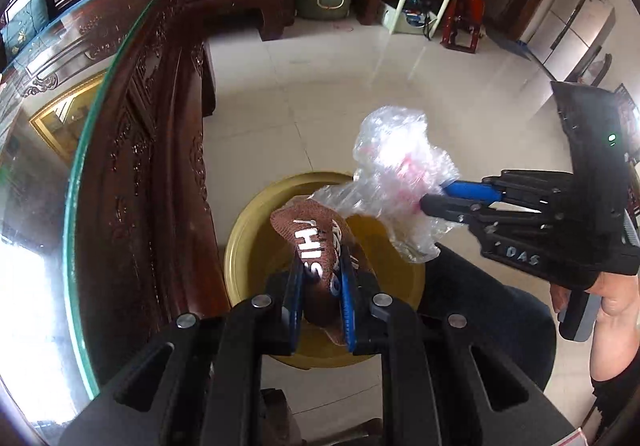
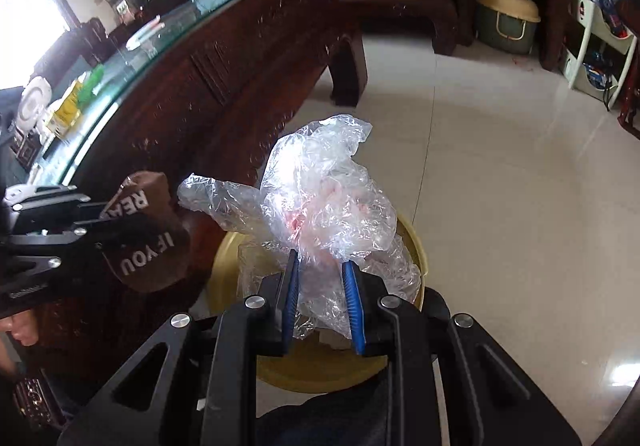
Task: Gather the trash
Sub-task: 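Carry both items over the yellow basin and open both tools to drop them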
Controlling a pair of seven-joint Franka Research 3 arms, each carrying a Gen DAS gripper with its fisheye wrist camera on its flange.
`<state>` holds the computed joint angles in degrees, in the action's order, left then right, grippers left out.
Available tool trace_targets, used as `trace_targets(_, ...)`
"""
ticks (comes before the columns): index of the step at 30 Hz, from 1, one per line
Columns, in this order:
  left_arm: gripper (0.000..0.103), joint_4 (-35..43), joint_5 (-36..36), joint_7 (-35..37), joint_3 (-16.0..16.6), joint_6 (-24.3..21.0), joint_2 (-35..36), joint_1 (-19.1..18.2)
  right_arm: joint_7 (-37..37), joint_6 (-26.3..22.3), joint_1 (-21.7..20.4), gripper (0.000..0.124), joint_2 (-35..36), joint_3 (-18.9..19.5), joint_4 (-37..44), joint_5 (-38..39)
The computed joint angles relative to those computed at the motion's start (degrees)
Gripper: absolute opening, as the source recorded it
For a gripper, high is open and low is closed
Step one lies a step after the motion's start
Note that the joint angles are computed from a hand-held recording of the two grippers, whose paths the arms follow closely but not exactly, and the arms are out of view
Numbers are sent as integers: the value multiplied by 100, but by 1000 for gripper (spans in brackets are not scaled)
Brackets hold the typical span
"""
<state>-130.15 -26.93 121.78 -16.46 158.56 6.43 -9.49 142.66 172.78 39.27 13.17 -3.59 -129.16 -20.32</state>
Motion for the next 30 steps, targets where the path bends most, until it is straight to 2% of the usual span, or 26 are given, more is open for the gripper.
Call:
trace_targets(2,17,31,160,-132,27,-8,62,-22,-543,-191,-293,33,120,381,141,450)
trace_targets(4,17,59,282,-217,31,-22,117,-14,-558,-259,-162,52,145,275,183,386)
trace_targets(6,17,114,591,-475,62,-4,205,-54,-523,-296,-51,52,124,171,201,242)
trace_targets(14,17,315,934,-712,-35,-175,373,34,-177,-295,29,57,-61,14,64,-205)
trace_targets(17,17,444,1128,-797,-72,-232,496,2,149,-276,-18,58,-203,-43,-85,-489)
trace_targets(20,17,574,1339,-892,-95,-319,639,-19,849,-249,-25,60,-437,-190,-344,-1090)
trace_targets(22,18,744,1358,-811,-166,-545,774,31,1244,-269,-88,61,-569,-206,-478,-1420)
trace_targets(24,23,833,1250,-682,-250,-666,836,93,1439,-302,-210,61,-664,-140,-582,-1590)
trace_targets(25,37,864,1155,-571,-305,-714,853,132,1552,-313,-271,61,-718,-111,-632,-1694)
trace_targets(26,56,861,1057,-468,-350,-695,847,160,1635,-327,-335,61,-758,-70,-656,-1772)
trace_targets(27,64,828,982,-413,-371,-609,830,167,1729,-344,-395,61,-791,-29,-671,-1865)
trace_targets(28,70,782,879,-306,-412,-531,791,191,1818,-347,-458,61,-818,11,-681,-1966)
trace_targets(30,70,714,706,-112,-460,-439,709,216,2073,-325,-565,61,-860,91,-693,-2236)
